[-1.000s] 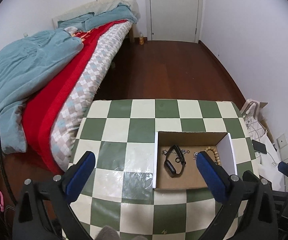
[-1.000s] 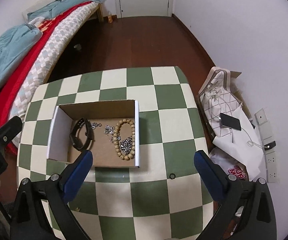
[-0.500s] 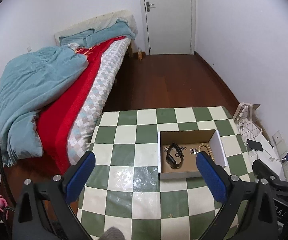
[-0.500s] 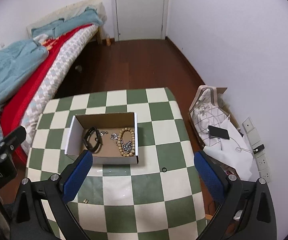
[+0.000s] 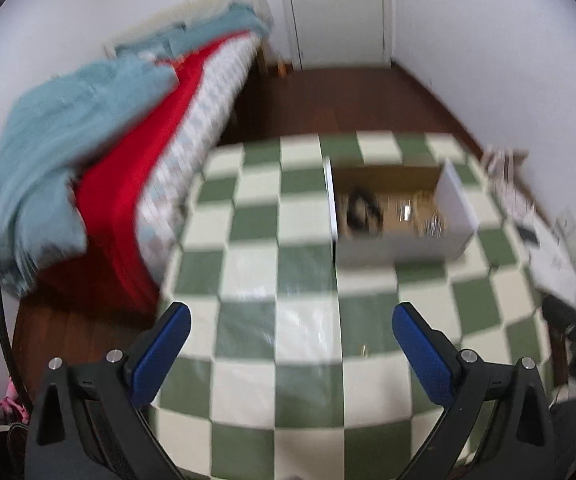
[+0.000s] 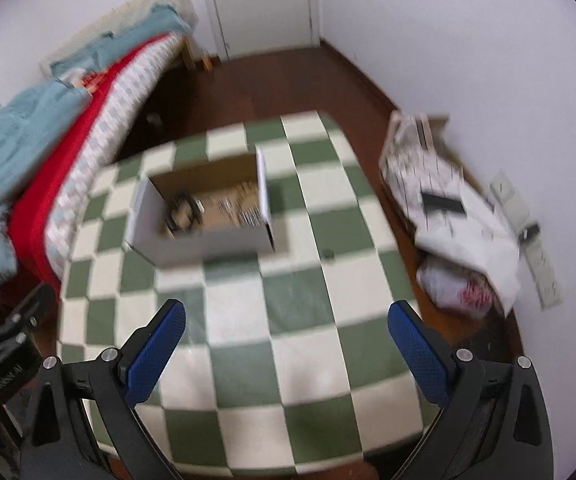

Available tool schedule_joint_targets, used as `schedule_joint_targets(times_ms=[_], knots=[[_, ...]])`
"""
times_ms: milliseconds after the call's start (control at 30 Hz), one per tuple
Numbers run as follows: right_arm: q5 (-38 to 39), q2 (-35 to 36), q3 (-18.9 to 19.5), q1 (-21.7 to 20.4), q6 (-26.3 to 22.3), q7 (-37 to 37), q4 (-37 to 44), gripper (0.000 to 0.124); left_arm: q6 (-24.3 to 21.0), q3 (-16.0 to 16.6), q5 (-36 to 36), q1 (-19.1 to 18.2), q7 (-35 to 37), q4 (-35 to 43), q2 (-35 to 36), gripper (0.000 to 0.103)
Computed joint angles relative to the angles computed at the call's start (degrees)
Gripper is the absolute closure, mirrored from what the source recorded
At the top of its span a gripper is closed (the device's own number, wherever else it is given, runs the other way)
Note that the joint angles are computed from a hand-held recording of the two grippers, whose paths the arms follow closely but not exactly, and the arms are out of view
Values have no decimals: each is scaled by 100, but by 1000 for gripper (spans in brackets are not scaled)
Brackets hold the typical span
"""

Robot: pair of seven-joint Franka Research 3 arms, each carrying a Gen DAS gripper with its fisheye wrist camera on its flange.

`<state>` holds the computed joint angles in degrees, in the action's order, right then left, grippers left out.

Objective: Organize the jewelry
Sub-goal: 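Move the left gripper to the small gold earring while the right moves to the black ring, then close the left gripper on the gold earring while the right grasps the black ring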

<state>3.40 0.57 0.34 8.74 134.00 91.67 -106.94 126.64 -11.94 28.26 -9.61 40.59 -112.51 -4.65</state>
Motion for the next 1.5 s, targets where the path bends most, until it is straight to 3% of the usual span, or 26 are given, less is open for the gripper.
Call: schedule_joint_targets(times_ms=[133, 400, 467, 767, 1167, 1367, 1500], knots=[[5, 87, -76, -90, -29, 19, -329, 45, 295, 20, -557, -61, 392, -183, 337, 8], [189, 749, -207, -238, -217, -73, 54, 45, 361, 3, -966, -206, 762, 140, 1141, 47], [211, 863, -220, -248, -228, -82, 183, 45, 366, 7, -1038, -225, 804, 195, 1252, 69], [285, 1278, -258, -260, -305, -71, 544, 45, 561, 5, -990, -317, 783, 169, 1281, 93], [365, 1413, -256, -228, -228, -103, 589, 45, 674, 45, -1015, -297, 818, 202, 1300, 98], [954, 1804, -160, -393, 43, -551, 955, 45, 653, 142, -734, -272, 648, 649, 1614, 98], [695, 2321, -221, -256, 184, -638, 1456, 56, 557, 223, -663, -235, 556, 1046, 1957, 98]])
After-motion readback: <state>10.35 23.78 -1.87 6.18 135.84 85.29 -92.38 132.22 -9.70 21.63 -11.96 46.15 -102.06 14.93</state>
